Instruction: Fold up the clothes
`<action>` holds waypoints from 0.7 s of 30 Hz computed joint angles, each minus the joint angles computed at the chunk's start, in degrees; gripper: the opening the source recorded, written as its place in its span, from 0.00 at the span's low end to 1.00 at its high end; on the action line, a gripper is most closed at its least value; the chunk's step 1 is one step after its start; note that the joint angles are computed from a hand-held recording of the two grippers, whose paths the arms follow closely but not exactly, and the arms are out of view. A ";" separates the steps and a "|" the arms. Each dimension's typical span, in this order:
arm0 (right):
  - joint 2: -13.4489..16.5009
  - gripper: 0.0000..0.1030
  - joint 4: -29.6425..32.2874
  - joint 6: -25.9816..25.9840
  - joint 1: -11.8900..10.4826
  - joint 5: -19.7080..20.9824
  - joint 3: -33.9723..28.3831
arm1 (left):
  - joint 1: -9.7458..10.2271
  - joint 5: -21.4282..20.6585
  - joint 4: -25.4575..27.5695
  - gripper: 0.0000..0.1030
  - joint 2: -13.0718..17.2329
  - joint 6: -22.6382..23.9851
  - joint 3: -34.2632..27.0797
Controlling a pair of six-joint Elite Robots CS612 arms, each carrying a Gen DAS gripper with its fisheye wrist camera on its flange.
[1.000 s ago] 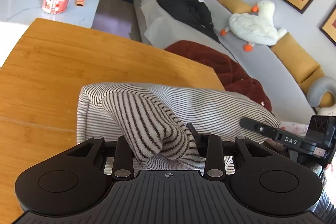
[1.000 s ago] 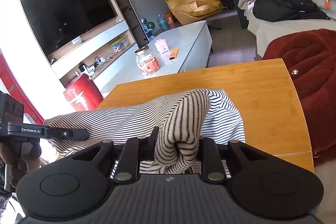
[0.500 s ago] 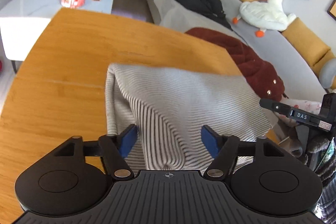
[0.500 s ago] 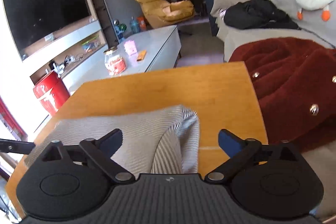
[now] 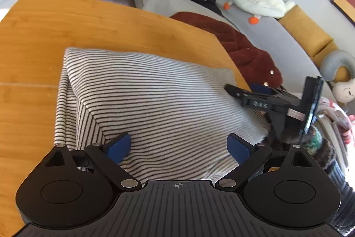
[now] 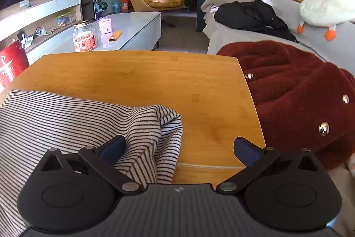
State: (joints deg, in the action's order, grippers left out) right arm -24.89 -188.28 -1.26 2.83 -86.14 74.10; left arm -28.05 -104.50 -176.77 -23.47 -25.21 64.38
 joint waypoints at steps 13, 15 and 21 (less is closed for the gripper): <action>-3.54 1.00 2.76 5.06 0.47 2.90 5.88 | -1.26 11.74 7.16 1.00 5.55 7.20 -12.25; -3.69 1.00 3.96 4.32 0.15 4.35 5.58 | -1.19 11.56 5.96 1.00 5.42 7.53 -11.56; -3.74 1.00 -1.02 1.59 -0.15 5.23 4.76 | -0.76 9.79 4.74 1.00 5.39 6.91 -11.17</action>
